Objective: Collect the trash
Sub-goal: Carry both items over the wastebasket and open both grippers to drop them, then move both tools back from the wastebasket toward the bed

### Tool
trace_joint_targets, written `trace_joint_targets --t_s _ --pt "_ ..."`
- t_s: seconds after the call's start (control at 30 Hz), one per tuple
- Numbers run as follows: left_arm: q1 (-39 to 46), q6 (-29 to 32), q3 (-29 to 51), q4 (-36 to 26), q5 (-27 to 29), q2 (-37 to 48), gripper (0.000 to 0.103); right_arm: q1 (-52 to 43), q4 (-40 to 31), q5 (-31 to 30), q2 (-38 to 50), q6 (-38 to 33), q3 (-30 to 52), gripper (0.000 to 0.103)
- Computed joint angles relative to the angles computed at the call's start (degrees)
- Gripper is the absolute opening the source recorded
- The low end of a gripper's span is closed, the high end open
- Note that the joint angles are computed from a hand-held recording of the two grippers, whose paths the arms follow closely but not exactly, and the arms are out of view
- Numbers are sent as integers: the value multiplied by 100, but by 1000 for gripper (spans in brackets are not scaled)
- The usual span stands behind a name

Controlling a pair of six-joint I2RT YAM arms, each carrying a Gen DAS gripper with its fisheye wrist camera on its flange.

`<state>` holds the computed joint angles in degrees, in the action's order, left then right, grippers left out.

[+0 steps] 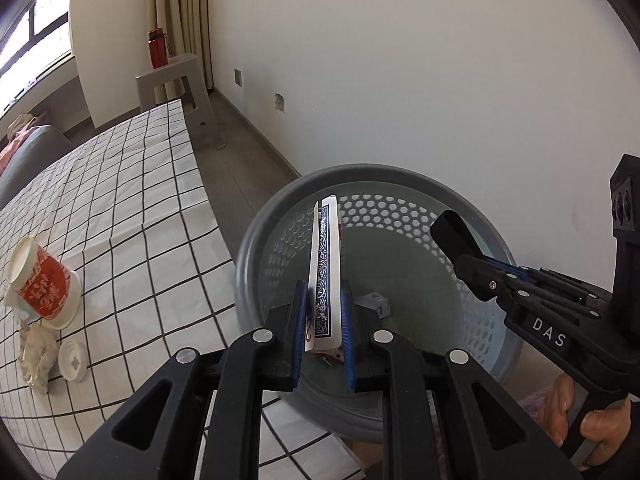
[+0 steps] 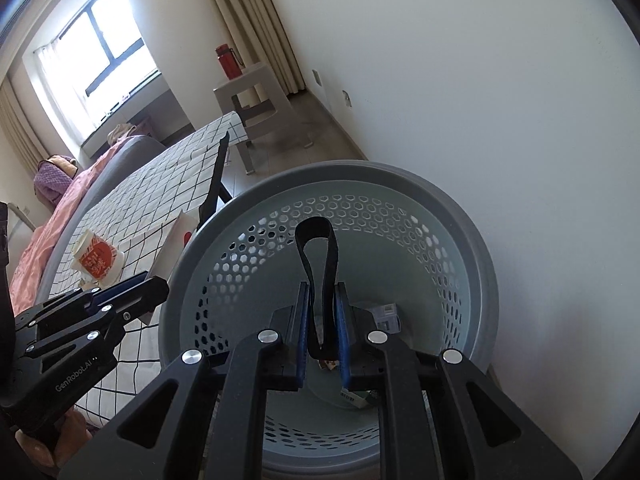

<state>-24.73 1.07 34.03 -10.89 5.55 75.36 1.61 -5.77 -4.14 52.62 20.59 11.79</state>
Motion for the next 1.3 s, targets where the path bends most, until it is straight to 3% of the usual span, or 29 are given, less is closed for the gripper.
trace_joint_targets --t_s 0.17,0.2,0.23,0.3,0.4,0.73,1.3 --pt "-110 -67 116 102 -17 304 16 -171 -29 -74 -60 -75 -37 15" --pt "-115 -63 108 107 -20 295 20 -216 -34 -116 -77 -89 -49 18" --pt "-92 -29 116 103 -12 303 31 -191 5 -87 -42 -54 -48 21" --pt "-48 6 85 148 -52 279 42 -170 -16 -26 -114 -9 -62 36" --pt "41 -9 64 78 -19 193 46 -127 -135 100 -380 22 -100 50" --pt "206 -9 -87 -55 -33 -165 54 -21 -86 168 -276 46 -100 51" --pt "539 27 -321 -267 -40 -691 61 536 19 545 -126 237 -20 64"
